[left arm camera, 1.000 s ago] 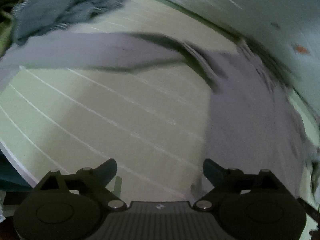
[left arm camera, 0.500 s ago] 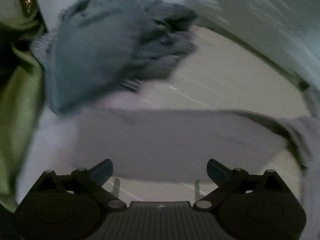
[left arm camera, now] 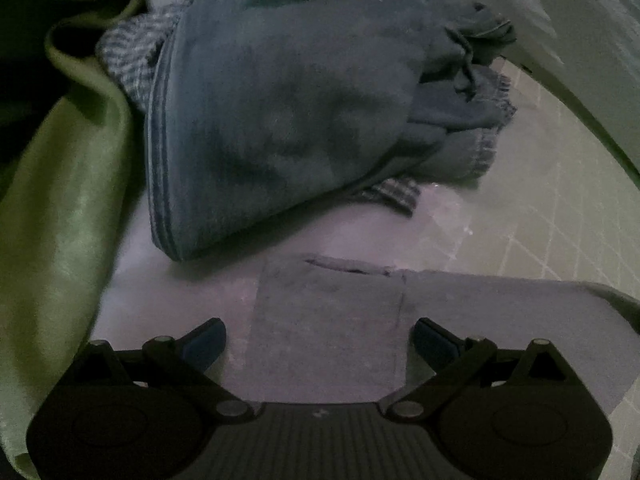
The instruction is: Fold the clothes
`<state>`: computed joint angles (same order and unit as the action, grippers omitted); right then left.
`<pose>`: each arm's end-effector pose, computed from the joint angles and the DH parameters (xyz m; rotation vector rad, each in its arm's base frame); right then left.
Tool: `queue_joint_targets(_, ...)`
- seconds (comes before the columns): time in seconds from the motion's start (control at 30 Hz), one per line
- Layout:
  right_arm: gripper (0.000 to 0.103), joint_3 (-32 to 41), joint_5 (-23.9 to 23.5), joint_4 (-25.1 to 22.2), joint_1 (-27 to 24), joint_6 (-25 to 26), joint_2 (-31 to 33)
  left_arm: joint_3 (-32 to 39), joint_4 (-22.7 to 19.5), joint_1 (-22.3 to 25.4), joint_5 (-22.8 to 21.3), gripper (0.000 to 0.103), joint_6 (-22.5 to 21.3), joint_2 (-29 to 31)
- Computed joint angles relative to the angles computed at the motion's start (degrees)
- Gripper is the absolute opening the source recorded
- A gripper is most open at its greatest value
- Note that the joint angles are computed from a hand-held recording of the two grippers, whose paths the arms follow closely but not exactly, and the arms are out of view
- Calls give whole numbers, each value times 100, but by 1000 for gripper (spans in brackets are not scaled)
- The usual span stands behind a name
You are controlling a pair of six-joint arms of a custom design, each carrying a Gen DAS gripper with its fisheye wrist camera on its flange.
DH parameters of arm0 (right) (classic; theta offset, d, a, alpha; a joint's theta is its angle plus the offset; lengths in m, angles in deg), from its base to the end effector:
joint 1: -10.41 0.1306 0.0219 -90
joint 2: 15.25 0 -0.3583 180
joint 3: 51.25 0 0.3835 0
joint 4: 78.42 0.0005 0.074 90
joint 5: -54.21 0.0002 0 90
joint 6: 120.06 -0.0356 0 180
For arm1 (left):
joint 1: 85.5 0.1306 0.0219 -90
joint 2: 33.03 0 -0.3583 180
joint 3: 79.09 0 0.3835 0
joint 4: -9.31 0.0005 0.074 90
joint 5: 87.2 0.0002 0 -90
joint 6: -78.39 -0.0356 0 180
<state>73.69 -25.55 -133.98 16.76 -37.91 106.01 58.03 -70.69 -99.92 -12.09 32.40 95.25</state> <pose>0.6544 0.0660 0.3756 0.1083 2.4572 -0.1136 0.6391 -0.1554 0.3681 -0.7539 2.6229 0.0902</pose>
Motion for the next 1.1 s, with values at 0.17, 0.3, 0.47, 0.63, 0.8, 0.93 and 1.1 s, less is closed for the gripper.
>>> queue_joint_targets(0.17,81,947,-36,-254,227,552,692,-184,208,-17,-132,98,11,-79)
queue_joint_targets(0.3,55,1476,-94,-417,328,863,1061,-309,352,-62,-240,95,-49,-149)
queue_joint_targets(0.47,17,1723,-267,-476,356,983,1236,-348,576,-134,-319,65,-160,-189)
queue_joint_targets(0.63,3,1457,-211,-138,347,1028,1075,42,439,-199,-588,10,-163,-1)
queue_joint_targets(0.8,3,1270,-283,183,252,851,905,254,768,-122,-464,9,-468,38)
queue_joint_targets(0.93,3,1224,-317,406,187,633,791,525,1287,-127,-758,9,-893,28)
queue_joint_targets(1.1,3,783,-391,913,138,375,355,-134,3021,-222,-1407,9,-1939,-607)
